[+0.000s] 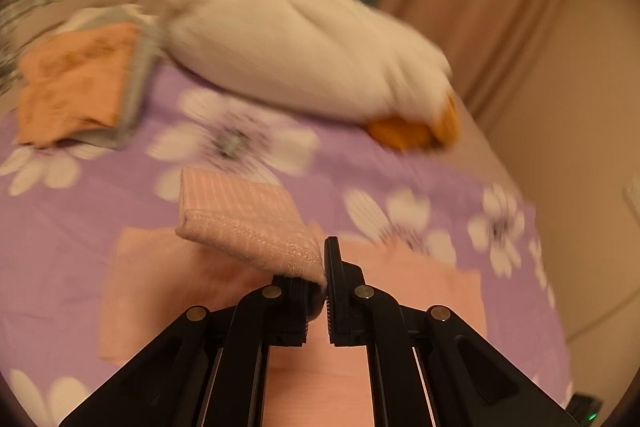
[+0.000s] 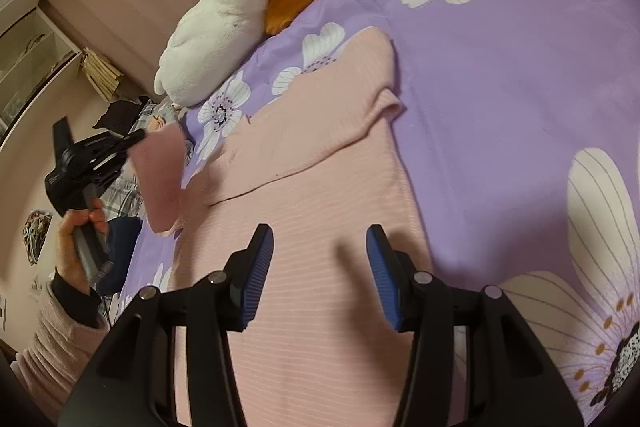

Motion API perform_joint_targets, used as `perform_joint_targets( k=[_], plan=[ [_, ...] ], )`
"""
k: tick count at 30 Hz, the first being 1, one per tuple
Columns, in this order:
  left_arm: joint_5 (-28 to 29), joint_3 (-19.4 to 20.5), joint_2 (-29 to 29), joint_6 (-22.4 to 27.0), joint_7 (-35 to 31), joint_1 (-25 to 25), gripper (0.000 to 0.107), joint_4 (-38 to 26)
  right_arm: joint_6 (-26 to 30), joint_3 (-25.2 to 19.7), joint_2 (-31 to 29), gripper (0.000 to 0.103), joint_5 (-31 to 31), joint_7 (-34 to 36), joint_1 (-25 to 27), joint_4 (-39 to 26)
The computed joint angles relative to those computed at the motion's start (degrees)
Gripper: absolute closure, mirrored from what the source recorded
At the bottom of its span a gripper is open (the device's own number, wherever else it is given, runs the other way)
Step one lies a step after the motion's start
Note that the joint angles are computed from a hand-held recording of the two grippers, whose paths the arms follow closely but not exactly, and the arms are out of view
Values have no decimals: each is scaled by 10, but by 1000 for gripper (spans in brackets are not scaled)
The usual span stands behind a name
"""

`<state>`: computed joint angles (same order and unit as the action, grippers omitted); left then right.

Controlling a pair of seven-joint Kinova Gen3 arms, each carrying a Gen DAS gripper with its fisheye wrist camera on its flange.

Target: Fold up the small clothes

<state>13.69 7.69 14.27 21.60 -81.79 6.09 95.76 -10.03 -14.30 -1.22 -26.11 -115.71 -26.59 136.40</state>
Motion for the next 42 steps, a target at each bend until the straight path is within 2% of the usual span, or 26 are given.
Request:
perform_joint_targets(
  k=[2, 4, 7, 8, 10, 11, 12, 14, 16, 18, 20, 22, 24, 25, 29, 32, 34, 36, 37, 39, 41, 42],
  plan=[
    [-47, -12, 32, 9, 33, 53, 103, -17, 3, -12, -4, 54, 36, -38, 19, 7],
    [-85, -29, 54, 18, 68, 99, 103, -28, 1, -51, -5, 54, 70, -75, 63, 10],
    [-125, -37, 85, 54, 99, 145, 103, -52, 0, -92, -9, 52, 116, -124, 113, 16],
    [-129, -31, 92, 67, 99, 147, 103, -59, 1, -108, -10, 50, 138, -145, 132, 16],
    [-120, -9, 101, 86, 79, 135, 100, -62, -1, -131, -13, 48, 158, -165, 159, 17],
    [-104, -6, 105, 105, 59, 131, 85, -68, -1, -133, -14, 46, 166, -173, 162, 17],
    [-92, -2, 104, 115, 48, 128, 59, -68, -2, -134, -14, 45, 175, -182, 163, 18],
    [-54, 32, 94, 107, 4, 90, 39, -49, -4, -122, -12, 44, 210, -215, 155, 15],
    [-12, 74, 71, 81, -43, 41, 38, -14, -9, -86, -7, 44, 249, -252, 123, 9],
    [31, 92, 54, 79, -89, 10, 38, 6, -4, -65, 0, 44, 288, -285, 104, -3],
    [66, 99, 30, 70, -127, -14, 38, 36, 10, -83, 12, 44, 333, -314, 123, -29],
    [95, 76, 1, 61, -157, -16, 38, 67, 51, -129, 34, 44, 379, -335, 162, -75],
    [100, 52, -26, 52, -158, -15, 38, 98, 97, -154, 66, 44, 412, -332, 172, -128],
    [112, 45, -37, 45, -167, -20, 38, 115, 111, -155, 82, 44, 434, -318, 162, -154],
    [180, 20, -73, 31, -218, -55, 38, 173, 173, -109, 153, 45, 492, -268, 71, -261],
    [244, 1, -84, 42, -273, -82, 38, 195, 225, -56, 202, 45, 525, -231, -8, -340],
    [284, -11, -88, 49, -311, -95, 38, 205, 266, -14, 234, 46, 525, -190, -61, -393],
    [315, -22, -91, 53, -340, -103, 38, 213, 313, 26, 267, 48, 490, -145, -98, -446],
    [327, -26, -91, 56, -350, -105, 38, 215, 336, 40, 288, 52, 474, -122, -110, -473],
    [354, -34, -90, 62, -375, -112, 38, 220, 379, 60, 311, 77, 470, -103, -127, -508],
    [370, -39, -90, 62, -391, -116, 38, 225, 392, 52, 311, 91, 494, -122, -121, -512],
    [379, -40, -90, 63, -399, -117, 38, 227, 384, 39, 307, 92, 508, -142, -108, -507]
  ],
)
